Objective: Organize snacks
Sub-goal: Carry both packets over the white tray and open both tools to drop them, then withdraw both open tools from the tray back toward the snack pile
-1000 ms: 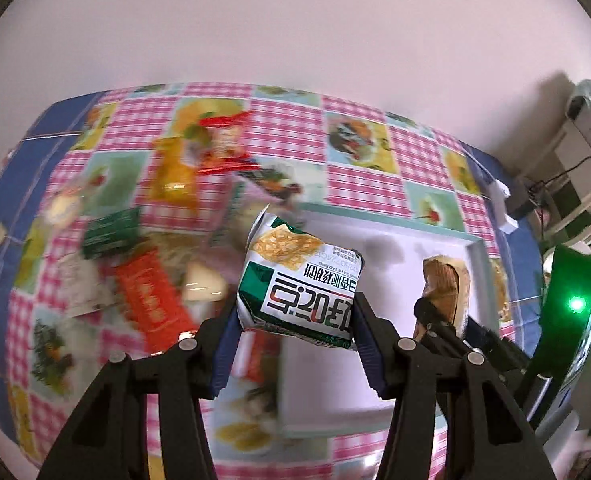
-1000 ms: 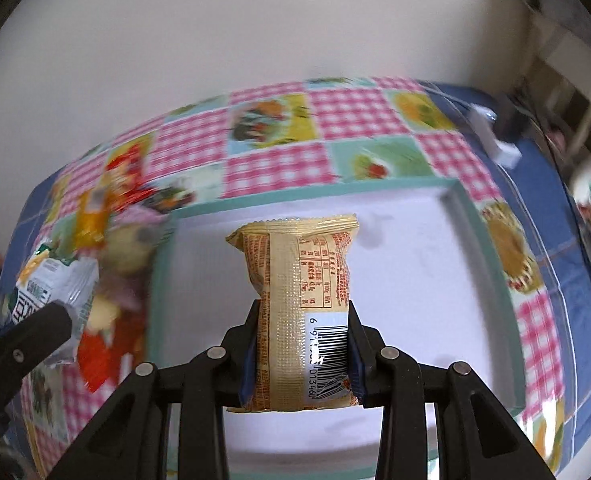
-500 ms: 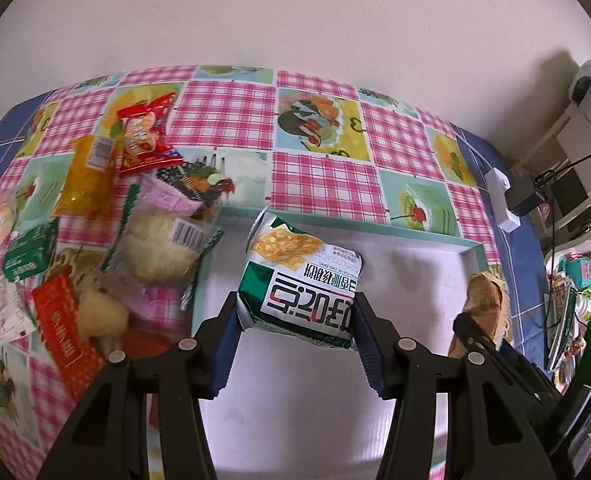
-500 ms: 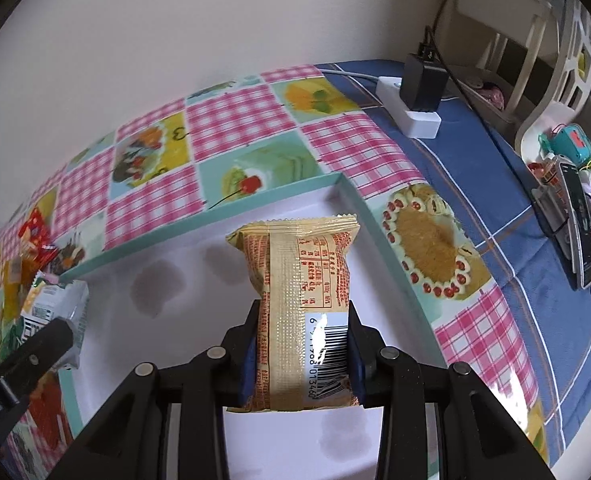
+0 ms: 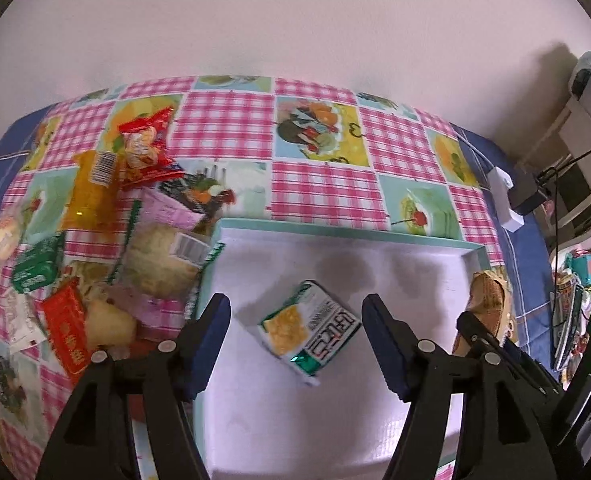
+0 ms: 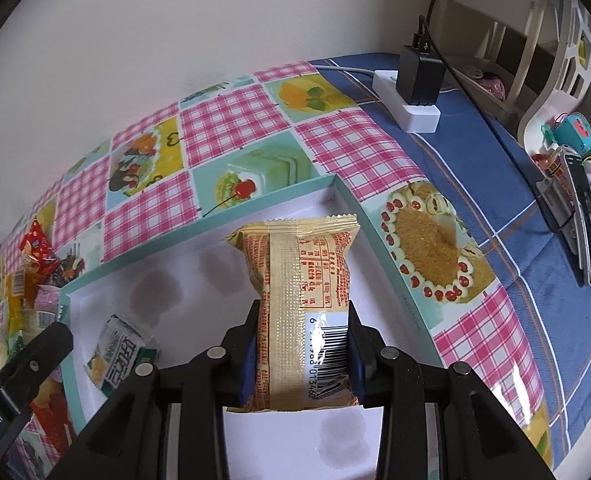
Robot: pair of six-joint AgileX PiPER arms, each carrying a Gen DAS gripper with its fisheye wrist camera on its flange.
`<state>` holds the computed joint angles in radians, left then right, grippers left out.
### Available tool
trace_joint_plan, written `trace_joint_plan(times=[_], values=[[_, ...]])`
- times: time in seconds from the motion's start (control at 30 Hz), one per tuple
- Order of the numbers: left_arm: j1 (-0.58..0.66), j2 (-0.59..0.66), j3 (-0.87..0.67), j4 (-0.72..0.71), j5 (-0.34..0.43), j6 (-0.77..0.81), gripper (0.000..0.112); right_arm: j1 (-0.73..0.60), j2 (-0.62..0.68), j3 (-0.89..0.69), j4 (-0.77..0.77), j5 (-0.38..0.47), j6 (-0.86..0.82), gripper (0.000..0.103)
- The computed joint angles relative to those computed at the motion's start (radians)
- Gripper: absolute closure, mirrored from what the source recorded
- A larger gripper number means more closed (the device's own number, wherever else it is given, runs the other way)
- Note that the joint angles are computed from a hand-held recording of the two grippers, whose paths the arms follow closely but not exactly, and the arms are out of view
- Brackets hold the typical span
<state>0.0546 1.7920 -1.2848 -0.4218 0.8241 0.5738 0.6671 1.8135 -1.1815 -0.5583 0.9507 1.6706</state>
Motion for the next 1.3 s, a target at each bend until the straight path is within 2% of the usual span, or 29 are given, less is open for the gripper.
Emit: trace_joint_plan(times=[0.07,0.2,0.27,0.3,0.33,0.37,0.47,0.5,0.57,0.63,0.8,1.3], values=[[0.000,-0.006,0.000,0.057,-0.013,-0.045,0.040,0.002,0.000,-0.005,0.003,0.000,-0.009,0.065],[0.018,-0.019,0.019,0.165,-0.074,-0.130,0.021,-0.001,0.000,-0.006,0.014,-0.031,-0.036,0.062],[0.025,-0.018,0.018,0.209,-0.093,-0.168,0.019,0.001,-0.004,-0.001,0.004,-0.058,-0.030,0.047],[0.032,-0.017,0.017,0.225,-0.102,-0.184,0.018,0.006,-0.004,-0.002,-0.007,-0.057,-0.020,0.035],[0.035,-0.015,0.016,0.234,-0.107,-0.193,0.017,0.012,-0.003,-0.007,-0.018,-0.051,-0.012,0.031],[0.040,-0.013,0.014,0.244,-0.111,-0.207,0.017,0.017,-0.001,-0.015,-0.026,-0.046,-0.015,0.030],[0.047,-0.005,0.008,0.270,-0.120,-0.245,0.015,0.022,-0.002,-0.019,-0.036,-0.053,-0.010,0.018],[0.049,-0.004,0.008,0.275,-0.124,-0.250,0.010,0.023,-0.002,-0.018,-0.037,-0.059,-0.008,0.015],[0.048,-0.006,0.014,0.300,-0.146,-0.271,0.009,0.024,-0.001,-0.017,-0.039,-0.064,-0.004,0.011],[0.047,-0.014,0.026,0.316,-0.168,-0.279,0.009,0.027,-0.001,-0.017,-0.042,-0.065,0.003,0.000],[0.055,-0.040,0.050,0.324,-0.216,-0.272,0.009,0.031,0.002,-0.022,-0.042,-0.063,0.002,0.000],[0.098,-0.074,0.033,0.288,-0.179,-0.189,0.009,0.061,-0.001,-0.070,-0.026,-0.016,-0.027,0.000]])
